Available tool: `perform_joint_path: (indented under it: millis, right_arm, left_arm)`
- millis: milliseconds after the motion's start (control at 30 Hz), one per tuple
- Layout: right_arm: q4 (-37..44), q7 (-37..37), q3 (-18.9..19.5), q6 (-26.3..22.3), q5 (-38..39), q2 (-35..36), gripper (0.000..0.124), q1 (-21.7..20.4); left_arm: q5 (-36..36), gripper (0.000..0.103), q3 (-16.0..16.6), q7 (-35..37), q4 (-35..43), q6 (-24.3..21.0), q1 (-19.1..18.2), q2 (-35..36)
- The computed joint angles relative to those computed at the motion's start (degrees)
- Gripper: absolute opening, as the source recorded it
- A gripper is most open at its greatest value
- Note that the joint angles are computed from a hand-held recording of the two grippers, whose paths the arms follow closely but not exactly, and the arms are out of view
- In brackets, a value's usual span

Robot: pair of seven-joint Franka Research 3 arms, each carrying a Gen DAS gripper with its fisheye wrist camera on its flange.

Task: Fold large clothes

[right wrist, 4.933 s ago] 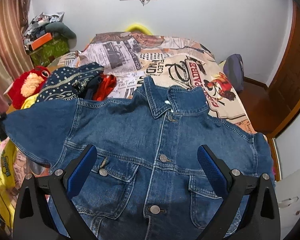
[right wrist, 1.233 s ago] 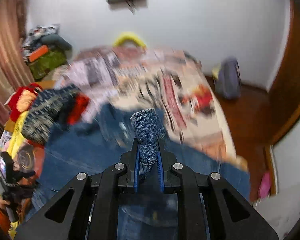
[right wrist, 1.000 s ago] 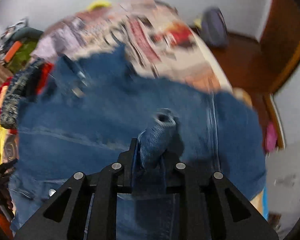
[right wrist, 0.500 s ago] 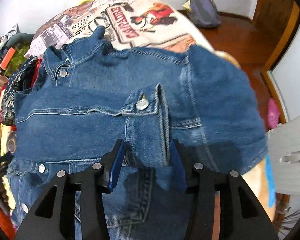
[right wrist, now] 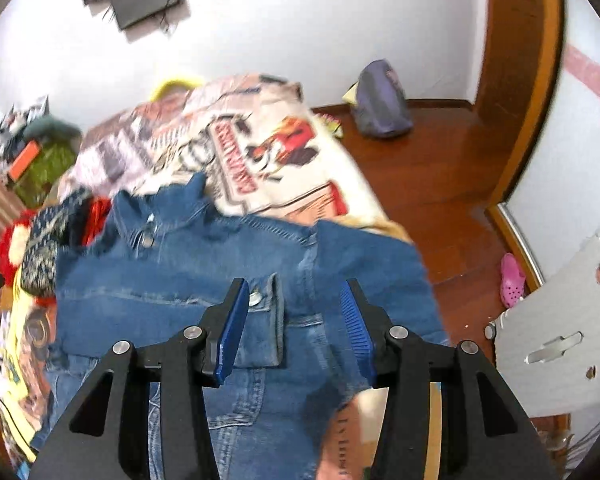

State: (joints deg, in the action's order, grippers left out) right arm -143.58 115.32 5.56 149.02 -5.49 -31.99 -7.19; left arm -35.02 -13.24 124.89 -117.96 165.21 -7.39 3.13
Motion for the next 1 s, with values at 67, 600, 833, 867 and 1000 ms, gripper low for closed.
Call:
perform_joint_path:
  millis: [67, 600, 833, 867, 1000]
  right_arm:
    - [-1.0, 1.06, 0.05, 0.07, -0.65, -1.37, 0.05, -1.26]
    - [-10.72, -3.12, -13.99, 2.75, 19.25, 6.34, 0.059, -0.52]
    - [-10.13, -9.28, -15.73, 9.33, 33.95, 11.16, 0.059, 1.64]
    - [-9.91, -8.67, -15.24, 9.69, 34.47, 11.58, 0.059, 1.16]
    - [-7.99, -6.22, -13.39, 10.55, 33.19, 14.44, 0.046, -0.94]
  left_arm:
    - [0.54, 0.068, -0.66, -0.7, 2.69, -0.39, -0.56, 1.94]
    - [19.95, 0.068, -4.7, -15.65, 10.12, -5.74, -2.28, 12.36]
    - [26.49, 0.068, -4.71, -20.67, 10.42, -5.95, -1.96, 14.15]
    - [27.0, 0.068, -4.7, -21.16, 10.51, -6.03, -1.91, 14.34]
    - [29.65, 0.068, -4.35, -23.2, 10.8, -6.38, -2.02, 14.84]
